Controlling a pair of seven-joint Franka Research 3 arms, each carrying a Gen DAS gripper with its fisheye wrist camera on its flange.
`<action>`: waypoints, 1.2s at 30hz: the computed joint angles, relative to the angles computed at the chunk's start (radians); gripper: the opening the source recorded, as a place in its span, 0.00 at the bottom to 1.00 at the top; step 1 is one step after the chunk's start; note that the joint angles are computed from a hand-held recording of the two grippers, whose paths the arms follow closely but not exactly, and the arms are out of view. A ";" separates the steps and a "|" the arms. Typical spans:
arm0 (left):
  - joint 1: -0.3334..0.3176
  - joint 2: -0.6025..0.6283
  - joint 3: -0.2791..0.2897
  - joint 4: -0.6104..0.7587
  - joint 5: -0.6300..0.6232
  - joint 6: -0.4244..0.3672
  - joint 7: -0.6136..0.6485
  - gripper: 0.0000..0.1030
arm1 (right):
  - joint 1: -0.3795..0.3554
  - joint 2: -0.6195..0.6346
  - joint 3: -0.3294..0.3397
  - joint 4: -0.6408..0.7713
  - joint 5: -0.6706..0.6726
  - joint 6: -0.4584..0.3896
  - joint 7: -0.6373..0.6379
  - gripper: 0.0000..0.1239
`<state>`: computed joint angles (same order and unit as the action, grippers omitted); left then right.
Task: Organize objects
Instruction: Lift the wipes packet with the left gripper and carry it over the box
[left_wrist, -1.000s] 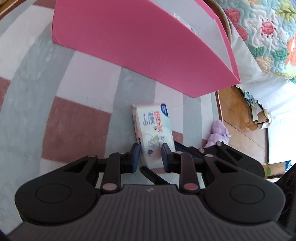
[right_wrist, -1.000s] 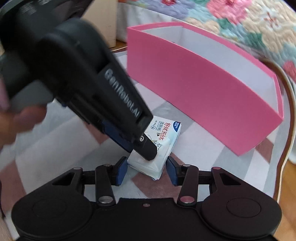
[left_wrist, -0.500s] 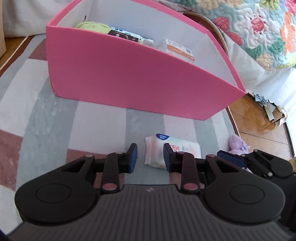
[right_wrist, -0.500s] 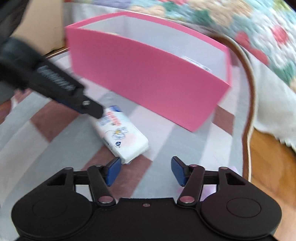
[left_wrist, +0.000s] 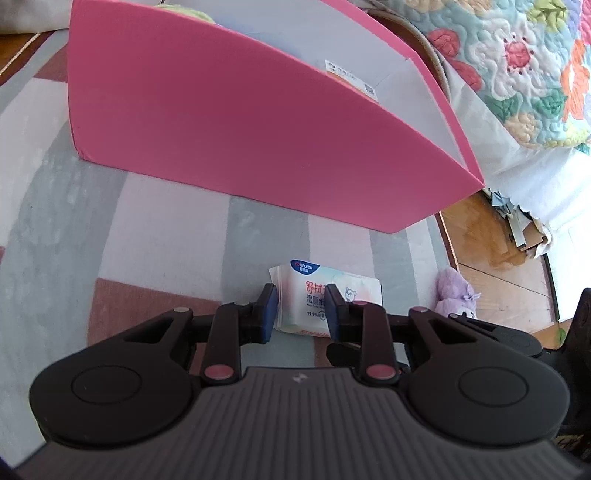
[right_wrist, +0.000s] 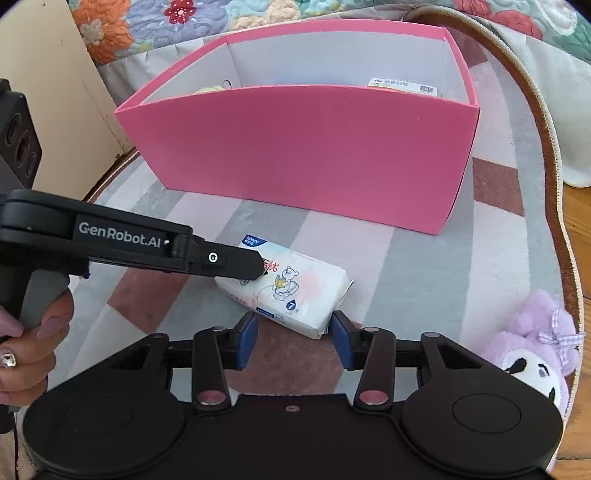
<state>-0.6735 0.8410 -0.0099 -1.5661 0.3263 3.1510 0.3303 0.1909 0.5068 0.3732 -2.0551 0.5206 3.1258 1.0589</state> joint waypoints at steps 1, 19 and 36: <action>-0.001 -0.002 -0.001 0.000 -0.001 -0.007 0.000 0.26 | 0.002 0.001 0.000 -0.002 -0.002 0.007 -0.002 0.43; -0.022 -0.060 -0.059 -0.006 0.065 -0.172 -0.040 0.42 | 0.076 -0.054 -0.044 -0.086 -0.110 0.072 0.047 0.69; -0.103 -0.272 -0.005 -0.183 0.235 -0.188 -0.251 0.42 | -0.209 -0.257 0.272 -0.238 -0.036 0.028 -0.062 0.69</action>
